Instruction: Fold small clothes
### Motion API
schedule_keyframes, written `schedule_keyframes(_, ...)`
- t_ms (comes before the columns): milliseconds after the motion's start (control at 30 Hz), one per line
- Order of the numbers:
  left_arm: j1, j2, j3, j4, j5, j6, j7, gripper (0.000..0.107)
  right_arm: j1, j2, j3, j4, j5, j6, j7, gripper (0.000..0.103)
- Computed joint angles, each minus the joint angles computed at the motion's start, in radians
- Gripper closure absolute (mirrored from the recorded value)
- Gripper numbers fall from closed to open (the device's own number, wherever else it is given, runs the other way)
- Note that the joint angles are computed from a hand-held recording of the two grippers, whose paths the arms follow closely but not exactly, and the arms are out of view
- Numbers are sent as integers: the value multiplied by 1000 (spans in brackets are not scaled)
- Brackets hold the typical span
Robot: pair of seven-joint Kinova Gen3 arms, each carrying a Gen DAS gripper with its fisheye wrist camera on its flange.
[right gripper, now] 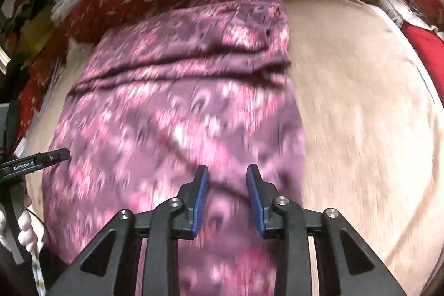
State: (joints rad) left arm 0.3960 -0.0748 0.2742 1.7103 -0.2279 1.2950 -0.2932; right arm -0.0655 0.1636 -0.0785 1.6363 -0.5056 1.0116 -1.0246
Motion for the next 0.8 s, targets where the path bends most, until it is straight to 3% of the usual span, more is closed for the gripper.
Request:
schedule_keyframes(400,-29,-251,87,148,141,85,70,35,65,-190,97,206,5,56,214,69)
schedule_keyframes(633,-68,-434,60,281,288,77,26,35,121,-226,172,262,9,109,292,65)
schedule_keyframes(800,-98,-509,20,357,376,41,-34,35,176,-196,202,297,-13,151,309,65)
